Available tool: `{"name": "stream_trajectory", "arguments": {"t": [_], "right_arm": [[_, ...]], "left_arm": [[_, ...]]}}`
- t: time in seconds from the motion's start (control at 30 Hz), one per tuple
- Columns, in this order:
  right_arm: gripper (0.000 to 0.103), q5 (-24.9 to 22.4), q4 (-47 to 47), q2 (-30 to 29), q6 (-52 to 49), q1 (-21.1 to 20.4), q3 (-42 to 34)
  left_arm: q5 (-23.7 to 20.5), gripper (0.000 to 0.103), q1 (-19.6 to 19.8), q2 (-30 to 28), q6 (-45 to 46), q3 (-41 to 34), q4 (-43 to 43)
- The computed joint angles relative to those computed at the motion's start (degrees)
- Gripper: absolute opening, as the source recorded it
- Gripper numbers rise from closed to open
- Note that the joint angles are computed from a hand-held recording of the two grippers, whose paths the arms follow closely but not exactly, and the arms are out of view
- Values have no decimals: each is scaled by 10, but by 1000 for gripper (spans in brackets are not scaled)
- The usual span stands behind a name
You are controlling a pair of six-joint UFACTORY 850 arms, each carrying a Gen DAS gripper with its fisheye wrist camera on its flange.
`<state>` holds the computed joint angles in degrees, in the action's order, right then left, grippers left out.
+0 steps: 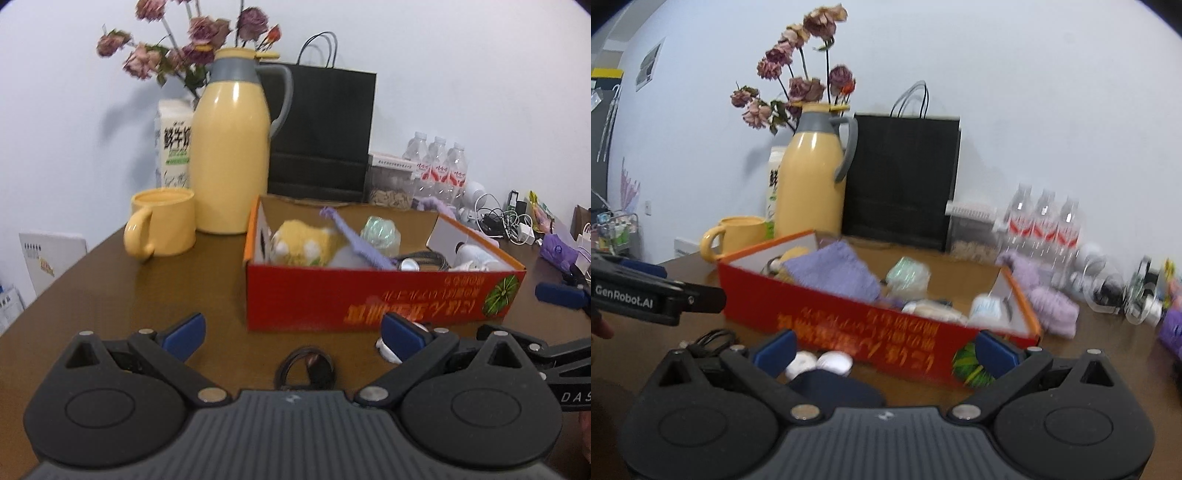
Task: Organize objects
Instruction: 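Grasp the navy zippered case on the table with the right gripper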
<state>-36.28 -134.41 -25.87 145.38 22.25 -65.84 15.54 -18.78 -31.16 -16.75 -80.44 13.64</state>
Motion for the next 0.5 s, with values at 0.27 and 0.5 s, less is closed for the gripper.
{"name": "stream_trajectory", "arguments": {"t": [0.27, 0.5], "right_arm": [[103, 62, 59, -1, -8, 13, -7], [103, 119, 233, -26, -131, 20, -54]], "left_arm": [[-9, 103, 7, 11, -33, 22, 17], [-22, 103, 5, 10, -20, 21, 8]]}}
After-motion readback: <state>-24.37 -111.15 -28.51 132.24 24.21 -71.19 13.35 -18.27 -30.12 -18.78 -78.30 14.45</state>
